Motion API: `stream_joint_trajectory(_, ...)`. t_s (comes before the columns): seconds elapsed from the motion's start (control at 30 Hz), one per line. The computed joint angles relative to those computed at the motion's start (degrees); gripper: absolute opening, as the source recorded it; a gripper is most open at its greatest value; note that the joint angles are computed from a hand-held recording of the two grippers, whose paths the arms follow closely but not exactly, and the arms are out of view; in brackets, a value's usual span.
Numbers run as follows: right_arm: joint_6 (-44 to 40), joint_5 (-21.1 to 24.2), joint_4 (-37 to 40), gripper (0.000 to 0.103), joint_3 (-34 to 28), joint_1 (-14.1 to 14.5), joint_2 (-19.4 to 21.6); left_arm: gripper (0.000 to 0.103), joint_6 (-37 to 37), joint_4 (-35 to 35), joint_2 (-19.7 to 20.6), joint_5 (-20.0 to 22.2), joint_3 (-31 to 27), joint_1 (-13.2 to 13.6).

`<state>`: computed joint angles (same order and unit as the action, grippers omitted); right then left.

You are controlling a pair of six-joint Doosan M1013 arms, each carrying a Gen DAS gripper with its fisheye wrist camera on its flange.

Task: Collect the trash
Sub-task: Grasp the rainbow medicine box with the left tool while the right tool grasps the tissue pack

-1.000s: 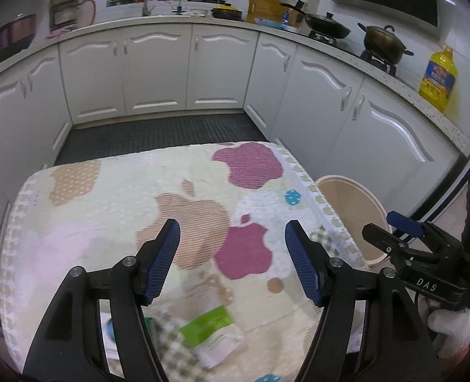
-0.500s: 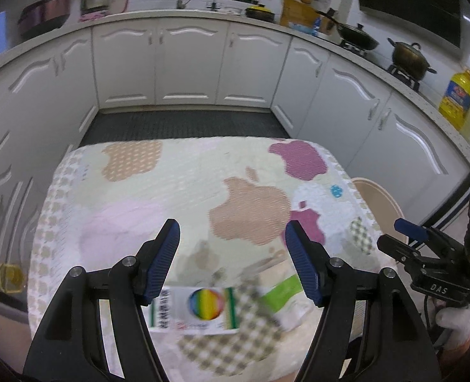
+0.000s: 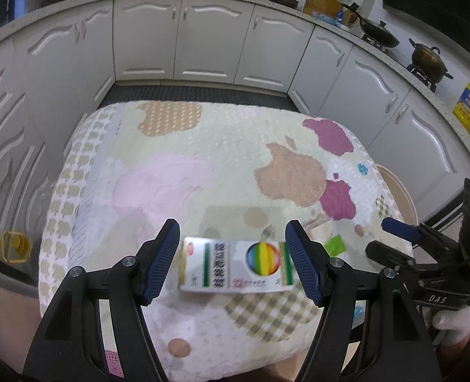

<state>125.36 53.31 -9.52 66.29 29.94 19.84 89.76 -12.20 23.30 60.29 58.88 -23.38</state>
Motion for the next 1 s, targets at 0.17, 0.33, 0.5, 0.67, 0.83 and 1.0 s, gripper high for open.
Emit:
stream_joint_trajectory(0.17,-4.0,1.8,3.8,0.078,-2.4,0.3,2.6,0.068,-0.7,-0.5,-0.1,1.4,0.7,1.0)
stream_joint_trajectory(0.33,-6.6,3.4,7.2,0.057,-3.2,-0.1,4.1,0.068,-0.2,-0.6,-1.1,4.0,2.8,2.2)
stream_joint_trajectory(0.5,-7.5,2.9,5.9,0.048,-3.2,-0.1,4.2,0.068,-1.4,4.9,-1.8,6.1,5.0,2.3)
stream_joint_trajectory(0.67,-7.1,2.4,4.2,0.048,-3.5,-0.2,4.0,0.068,-2.5,7.5,-0.1,6.9,4.2,1.4)
stream_joint_trajectory(0.83,-5.5,1.9,2.8,0.048,-2.5,-0.6,3.0,0.068,-2.4,9.7,2.8,5.7,0.7,0.5)
stream_joint_trajectory(1.0,-4.3,1.8,2.2,0.048,-1.8,-1.3,2.4,0.068,-2.1,2.9,8.8,7.2,-8.6,1.5)
